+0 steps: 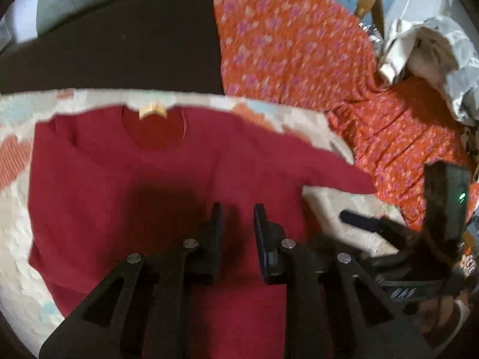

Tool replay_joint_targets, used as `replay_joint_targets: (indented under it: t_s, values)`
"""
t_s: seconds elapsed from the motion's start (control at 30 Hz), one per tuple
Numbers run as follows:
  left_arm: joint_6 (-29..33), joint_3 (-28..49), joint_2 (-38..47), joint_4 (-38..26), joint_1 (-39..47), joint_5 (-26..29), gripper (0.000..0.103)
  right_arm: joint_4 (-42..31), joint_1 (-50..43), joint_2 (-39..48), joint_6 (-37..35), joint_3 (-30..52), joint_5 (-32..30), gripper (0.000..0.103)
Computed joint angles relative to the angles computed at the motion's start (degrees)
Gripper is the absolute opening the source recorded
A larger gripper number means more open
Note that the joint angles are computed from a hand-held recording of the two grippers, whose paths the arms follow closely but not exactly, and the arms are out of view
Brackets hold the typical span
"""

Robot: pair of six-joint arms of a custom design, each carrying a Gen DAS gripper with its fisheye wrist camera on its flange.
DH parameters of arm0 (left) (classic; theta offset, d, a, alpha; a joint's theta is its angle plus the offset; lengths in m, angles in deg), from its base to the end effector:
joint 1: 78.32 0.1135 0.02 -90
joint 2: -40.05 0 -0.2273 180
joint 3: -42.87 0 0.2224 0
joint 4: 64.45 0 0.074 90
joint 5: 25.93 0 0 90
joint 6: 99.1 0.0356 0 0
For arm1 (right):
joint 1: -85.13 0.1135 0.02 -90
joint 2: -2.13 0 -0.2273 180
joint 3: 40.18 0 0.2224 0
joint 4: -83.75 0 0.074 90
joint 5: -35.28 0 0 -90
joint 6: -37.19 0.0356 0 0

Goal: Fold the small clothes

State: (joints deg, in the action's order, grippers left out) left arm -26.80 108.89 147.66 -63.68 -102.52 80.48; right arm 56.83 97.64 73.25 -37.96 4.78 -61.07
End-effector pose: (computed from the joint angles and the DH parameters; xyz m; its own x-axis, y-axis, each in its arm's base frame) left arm 0.3032 -0.1473 0.1118 -0.7469 0.0159 -0.6648 0.3791 0.8315 -0.4060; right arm 0.2059 0.0497 0.1431 -0.8262 0.0776 -0.5580 -0.0708 0.9683 0.2394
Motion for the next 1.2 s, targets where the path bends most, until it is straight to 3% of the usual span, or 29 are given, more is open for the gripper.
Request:
replay_joint_targets:
  t_s: [0.13, 0.2, 0.27, 0.33, 0.47, 0.53, 0.57, 0.6, 0.67, 0.77, 0.9, 1.0, 1.07, 1.13, 1.2]
  values:
    - [1.1, -2.4, -6.6, -6.4, 2.8, -3.3, 0.019, 0.9, -2.5, 2.1, -2.6, 1.9, -0.6, 0.093]
    - [1.0, -5.5, -11.2, -8.2, 3.0, -5.1, 0.027, 2.1, -4.3, 5.5, -4.4, 4.1, -1.7, 0.093]
    - [2.5, -8.3, -15.3, -9.8, 4.2, -8.9, 0.061, 2.9, -5.9, 9.5, -5.5, 7.3, -1.7, 0.093]
    - [3.3, -12.0, -17.0, -7.8, 5.4, -13.0, 0.063, 4.3, -7.3, 14.1, -6.1, 11.7, -0.6, 0.093]
    - [3.2, -11.5, -14.2, -10.1, 10.1, -12.0, 0.063, 1.5, -7.2, 30.8, -9.8, 27.9, 0.5, 0.093]
    - [3.1, -10.7, -12.7, -11.2, 10.6, -13.0, 0.063, -1.2, -6.8, 39.4, -11.5, 35.4, 0.0, 0.074]
    - [3.0, -10.2, -12.0, -11.3, 10.6, -13.3, 0.063, -2.7, -7.2, 43.0, -12.1, 38.3, -3.4, 0.03]
    - [3.0, -10.0, -11.6, -11.4, 10.7, -13.2, 0.063, -3.7, -7.5, 45.0, -12.5, 39.6, -6.4, 0.011]
    - [2.9, -10.2, -11.3, -11.2, 11.0, -13.2, 0.063, 0.4, -6.5, 41.5, -13.4, 34.5, -3.5, 0.008]
    - [2.5, -9.4, -10.4, -11.9, 10.3, -14.4, 0.063, 2.6, -8.3, 29.5, -16.6, 24.2, -5.4, 0.008]
    - [2.4, -9.0, -8.9, -12.6, 9.7, -16.0, 0.063, -4.9, -12.7, 13.9, -24.6, 14.2, -5.6, 0.008]
    - [1.9, -8.2, -7.0, -13.0, 10.0, -16.4, 0.063, -12.1, -16.3, 13.8, -30.5, 12.9, -8.8, 0.009]
    - [1.8, -7.8, -6.1, -13.3, 10.1, -17.0, 0.063, -14.1, -17.0, 15.4, -32.2, 14.2, -7.7, 0.018]
    - [1.9, -7.7, -5.8, -13.5, 10.1, -17.8, 0.063, -10.8, -16.5, 11.4, -29.5, 13.2, -6.3, 0.03]
    - [1.7, -7.7, -5.8, -13.6, 10.6, -18.0, 0.063, -8.4, -14.6, 9.6, -25.5, 14.5, -9.2, 0.047]
